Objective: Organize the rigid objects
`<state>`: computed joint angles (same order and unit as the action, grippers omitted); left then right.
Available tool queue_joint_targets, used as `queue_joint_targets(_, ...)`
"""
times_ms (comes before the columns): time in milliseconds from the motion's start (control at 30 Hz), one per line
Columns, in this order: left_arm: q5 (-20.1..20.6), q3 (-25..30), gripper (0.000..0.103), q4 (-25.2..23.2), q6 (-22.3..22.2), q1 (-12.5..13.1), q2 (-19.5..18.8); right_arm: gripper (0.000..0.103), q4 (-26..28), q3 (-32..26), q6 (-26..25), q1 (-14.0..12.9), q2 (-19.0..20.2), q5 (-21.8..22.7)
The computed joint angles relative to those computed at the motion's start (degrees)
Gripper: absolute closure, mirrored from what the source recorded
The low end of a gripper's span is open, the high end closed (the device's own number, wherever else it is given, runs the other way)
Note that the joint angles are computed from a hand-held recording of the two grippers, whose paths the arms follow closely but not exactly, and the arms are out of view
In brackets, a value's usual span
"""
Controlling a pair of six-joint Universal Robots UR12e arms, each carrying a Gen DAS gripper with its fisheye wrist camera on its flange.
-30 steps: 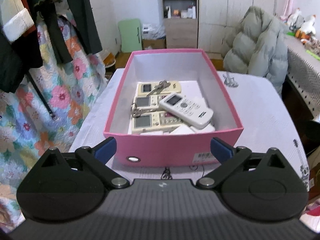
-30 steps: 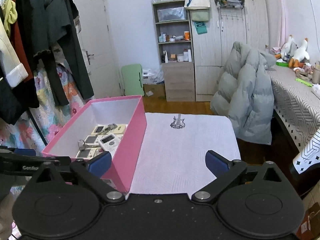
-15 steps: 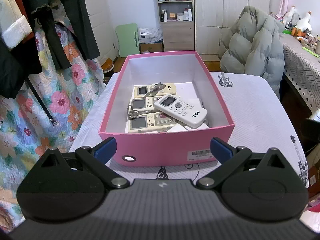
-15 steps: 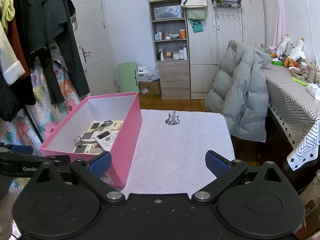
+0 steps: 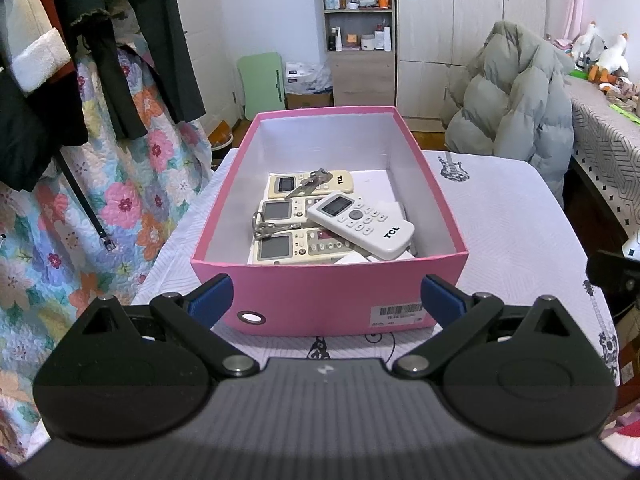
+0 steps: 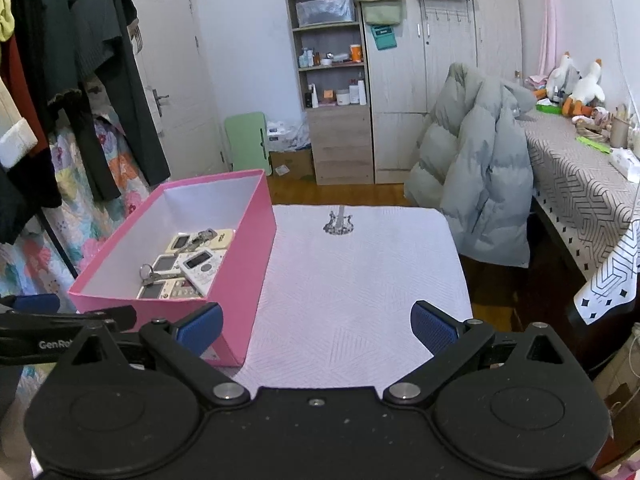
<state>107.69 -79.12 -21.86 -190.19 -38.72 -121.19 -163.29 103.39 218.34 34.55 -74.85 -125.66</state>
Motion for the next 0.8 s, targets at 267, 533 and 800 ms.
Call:
queue_joint_targets(267,-0.40,-0.27,0.001,-0.06,0.24,0.12,0.21,0.001,-0.24,-0.40,-1.91,0.53,0.37,-1.61)
queue_joint_targets(533,-0.34,-0.52,0.001,-0.18,0.21,0.19,0.31,0.001,0.55,-0.61,-1.53,0.76,0.50,-2.66)
queue_joint_targets(800,1.25,-1.17,0.001,2.84,1.51,-0.10,0.06,0.001,-0.45,-0.25,-1.07,1.24,0.80,-4.28)
